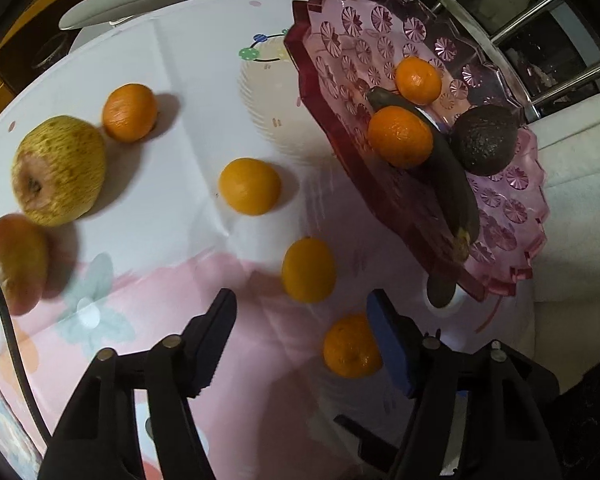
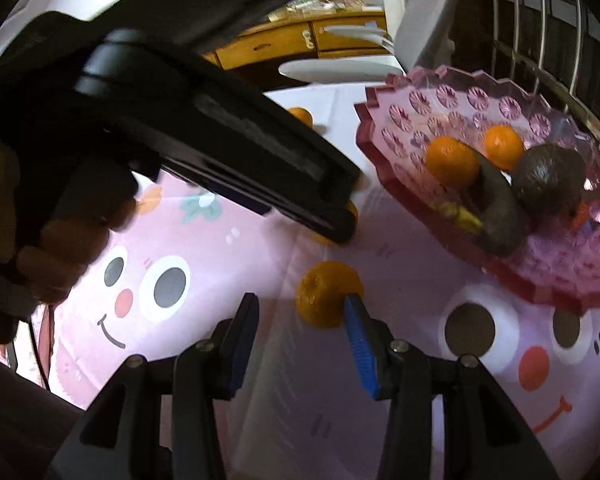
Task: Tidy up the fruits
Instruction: 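Grasp a tangerine with the right tool while the left tool grasps another tangerine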
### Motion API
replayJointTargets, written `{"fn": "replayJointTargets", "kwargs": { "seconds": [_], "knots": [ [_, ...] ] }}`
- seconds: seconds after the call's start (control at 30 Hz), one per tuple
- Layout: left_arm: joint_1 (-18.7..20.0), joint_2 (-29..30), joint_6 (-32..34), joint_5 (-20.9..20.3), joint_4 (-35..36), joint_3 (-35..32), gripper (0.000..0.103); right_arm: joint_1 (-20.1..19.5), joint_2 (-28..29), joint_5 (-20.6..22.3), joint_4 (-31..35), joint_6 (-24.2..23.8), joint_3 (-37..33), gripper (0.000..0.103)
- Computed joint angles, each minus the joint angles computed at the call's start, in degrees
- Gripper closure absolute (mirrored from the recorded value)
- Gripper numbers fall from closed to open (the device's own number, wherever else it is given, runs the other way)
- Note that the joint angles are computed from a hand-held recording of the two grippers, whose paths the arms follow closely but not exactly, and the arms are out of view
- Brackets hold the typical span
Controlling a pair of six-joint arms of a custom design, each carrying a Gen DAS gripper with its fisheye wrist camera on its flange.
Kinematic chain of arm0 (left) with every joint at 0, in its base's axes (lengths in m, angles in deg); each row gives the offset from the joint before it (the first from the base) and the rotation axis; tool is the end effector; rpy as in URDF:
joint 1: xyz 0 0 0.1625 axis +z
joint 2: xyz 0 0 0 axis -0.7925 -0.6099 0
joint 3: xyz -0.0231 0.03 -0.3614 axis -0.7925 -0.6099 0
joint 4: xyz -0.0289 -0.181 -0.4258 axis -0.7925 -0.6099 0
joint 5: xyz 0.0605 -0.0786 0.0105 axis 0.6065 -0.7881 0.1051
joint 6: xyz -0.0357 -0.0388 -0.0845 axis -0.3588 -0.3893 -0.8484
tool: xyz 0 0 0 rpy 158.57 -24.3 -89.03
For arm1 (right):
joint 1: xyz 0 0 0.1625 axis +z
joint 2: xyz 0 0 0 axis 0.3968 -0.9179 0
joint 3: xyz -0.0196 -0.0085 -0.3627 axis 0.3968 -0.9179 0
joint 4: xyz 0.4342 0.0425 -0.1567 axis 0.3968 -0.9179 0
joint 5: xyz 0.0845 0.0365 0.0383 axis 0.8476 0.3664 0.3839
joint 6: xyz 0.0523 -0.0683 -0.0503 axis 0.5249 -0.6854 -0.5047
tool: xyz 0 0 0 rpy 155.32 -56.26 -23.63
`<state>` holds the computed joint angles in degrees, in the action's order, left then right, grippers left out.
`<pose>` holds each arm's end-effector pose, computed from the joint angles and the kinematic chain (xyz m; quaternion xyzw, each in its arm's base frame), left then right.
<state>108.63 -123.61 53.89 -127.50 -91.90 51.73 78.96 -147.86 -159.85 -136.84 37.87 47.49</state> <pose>-0.2503 -0.6781 0.0182 0.3415 0.9029 0.1362 0.2227 0.1856 -0.5032 0.0915 0.0369 -0.9102 0.3033 0.2797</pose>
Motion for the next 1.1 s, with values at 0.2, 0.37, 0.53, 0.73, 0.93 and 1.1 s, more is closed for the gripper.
{"fn": "replayJointTargets", "kwargs": {
  "seconds": [0.2,0.37,0.53,0.73,0.93,1.1],
  "knots": [
    [0.1,2.1,0.0,-0.4,-1.1,-0.9,0.061,-0.7,0.7,-0.8,-2.8,-2.5,-0.5,0.058],
    [-0.2,3.7,1.5,-1.2,-3.3,-1.3,0.073,-1.8,1.0,-2.7,-2.6,-1.7,-1.3,0.058],
    [-0.1,4.1,1.8,-1.8,-3.5,-1.7,0.075,-3.0,1.0,-3.2,-1.8,-1.1,-1.8,0.058],
    [0.0,3.4,1.7,-1.8,-3.3,-1.4,0.076,-2.8,1.7,-3.7,-2.1,-1.8,-2.0,0.062],
    [-0.2,1.3,1.1,-1.1,-2.5,-0.4,0.076,-3.6,0.2,-1.7,-0.5,-2.0,-1.4,0.063],
    [-1.0,-1.0,0.0,-0.6,-2.7,0.9,0.076,-3.6,-2.5,0.3,1.8,-2.0,-0.2,0.063]
  ]
}}
